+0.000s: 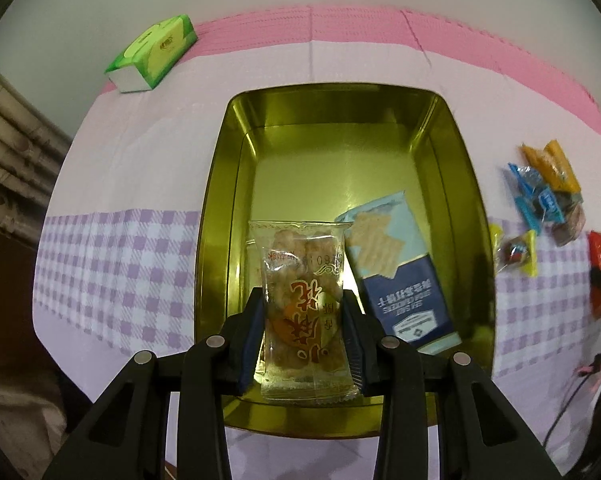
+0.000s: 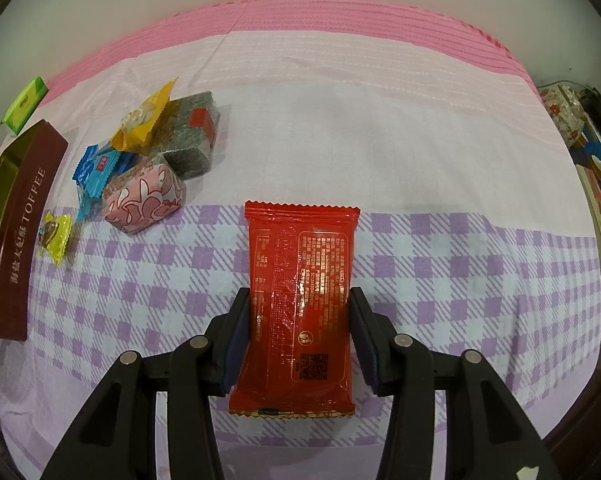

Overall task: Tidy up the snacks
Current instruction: 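Carry the pastry bag over the tin with left gripper while right gripper holds red pack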

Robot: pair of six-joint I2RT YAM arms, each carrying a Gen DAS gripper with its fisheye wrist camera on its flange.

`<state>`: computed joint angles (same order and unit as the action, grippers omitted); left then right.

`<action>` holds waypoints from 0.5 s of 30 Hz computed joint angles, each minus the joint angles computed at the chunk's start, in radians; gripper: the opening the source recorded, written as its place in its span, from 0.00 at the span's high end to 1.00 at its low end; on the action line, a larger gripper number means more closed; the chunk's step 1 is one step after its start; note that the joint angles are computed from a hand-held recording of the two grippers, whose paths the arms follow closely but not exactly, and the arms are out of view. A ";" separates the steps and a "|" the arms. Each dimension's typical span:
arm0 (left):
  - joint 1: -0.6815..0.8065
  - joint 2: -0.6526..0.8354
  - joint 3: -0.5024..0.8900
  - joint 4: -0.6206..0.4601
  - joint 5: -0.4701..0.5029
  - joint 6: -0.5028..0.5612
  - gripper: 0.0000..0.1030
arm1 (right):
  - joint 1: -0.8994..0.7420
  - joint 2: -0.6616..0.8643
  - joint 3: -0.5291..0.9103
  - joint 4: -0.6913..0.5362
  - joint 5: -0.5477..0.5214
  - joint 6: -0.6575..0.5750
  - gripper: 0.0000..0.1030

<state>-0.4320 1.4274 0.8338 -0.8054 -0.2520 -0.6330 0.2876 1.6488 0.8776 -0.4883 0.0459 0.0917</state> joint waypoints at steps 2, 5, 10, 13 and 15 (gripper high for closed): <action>0.002 0.003 -0.011 0.007 -0.012 0.006 0.63 | 0.002 0.005 0.007 -0.007 -0.001 0.007 0.56; 0.006 0.003 -0.027 0.020 -0.021 0.014 0.63 | 0.001 0.007 0.011 -0.010 0.001 0.007 0.56; 0.025 -0.007 -0.058 0.048 0.002 0.020 0.63 | 0.000 0.013 0.017 -0.014 0.000 0.013 0.56; 0.030 -0.016 -0.077 0.067 0.002 0.027 0.63 | 0.002 0.015 0.019 -0.013 0.001 0.021 0.56; 0.028 -0.027 -0.083 0.074 0.000 0.019 0.63 | 0.007 0.014 0.016 -0.010 0.006 0.029 0.56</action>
<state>-0.4037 1.4006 0.7507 -0.7311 -0.2519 -0.6138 0.2941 1.6632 0.8940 -0.4979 0.0523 0.1209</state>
